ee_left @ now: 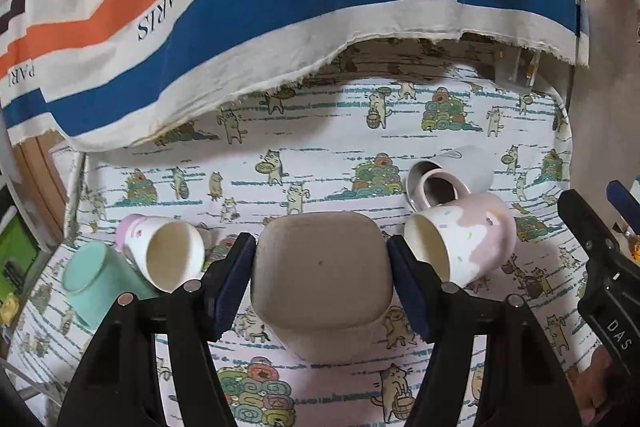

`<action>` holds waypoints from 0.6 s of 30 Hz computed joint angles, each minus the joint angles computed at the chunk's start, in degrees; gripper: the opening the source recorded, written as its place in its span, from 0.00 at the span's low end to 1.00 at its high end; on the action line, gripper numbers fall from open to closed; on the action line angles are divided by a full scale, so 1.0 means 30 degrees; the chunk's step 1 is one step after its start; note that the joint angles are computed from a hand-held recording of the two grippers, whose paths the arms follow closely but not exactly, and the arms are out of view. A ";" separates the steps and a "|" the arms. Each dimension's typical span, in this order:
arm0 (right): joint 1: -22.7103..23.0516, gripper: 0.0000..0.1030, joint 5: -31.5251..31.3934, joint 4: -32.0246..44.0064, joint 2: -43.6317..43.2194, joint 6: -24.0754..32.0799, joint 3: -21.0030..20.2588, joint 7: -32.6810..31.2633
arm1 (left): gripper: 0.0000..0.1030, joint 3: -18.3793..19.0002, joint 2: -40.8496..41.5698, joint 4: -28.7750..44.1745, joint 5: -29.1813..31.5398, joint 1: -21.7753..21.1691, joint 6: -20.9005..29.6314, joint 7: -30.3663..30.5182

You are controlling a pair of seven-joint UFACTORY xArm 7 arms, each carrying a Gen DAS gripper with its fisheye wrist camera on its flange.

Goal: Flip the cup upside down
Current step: 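Rotate the held beige cup with the left gripper so its rim faces down, then lower the beige cup rim-down onto the table and open the left gripper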

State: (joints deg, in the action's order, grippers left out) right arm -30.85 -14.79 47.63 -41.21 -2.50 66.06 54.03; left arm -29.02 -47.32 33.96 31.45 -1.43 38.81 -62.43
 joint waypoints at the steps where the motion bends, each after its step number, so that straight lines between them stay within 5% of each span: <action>1: 0.0006 0.85 -0.0017 -0.0021 -0.0001 -0.0047 -0.0013 -0.0005 | 0.64 0.0047 -0.0024 -0.0130 0.0039 -0.0025 -0.0197 -0.0033; 11: 0.0227 0.85 -0.0089 0.0092 0.0522 0.0090 -0.0076 -0.0098 | 0.65 -0.0176 0.0124 -0.0705 0.0509 0.0252 -0.0955 -0.0581; 15: 0.0147 0.85 -0.0164 0.0173 0.0555 0.0161 0.0026 -0.0107 | 0.84 -0.0636 -0.0423 -0.0916 0.1297 0.0786 -0.1371 -0.0908; 18: 0.0045 0.85 -0.0206 0.0195 0.0480 0.0143 0.0118 -0.0102 | 0.88 -0.0915 -0.1116 -0.1175 0.1896 0.1055 -0.1789 -0.0926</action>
State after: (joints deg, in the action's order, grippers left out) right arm -30.72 -15.41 48.21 -39.77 -2.07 66.42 53.73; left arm -31.77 -50.67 30.44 37.14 1.73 33.44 -65.21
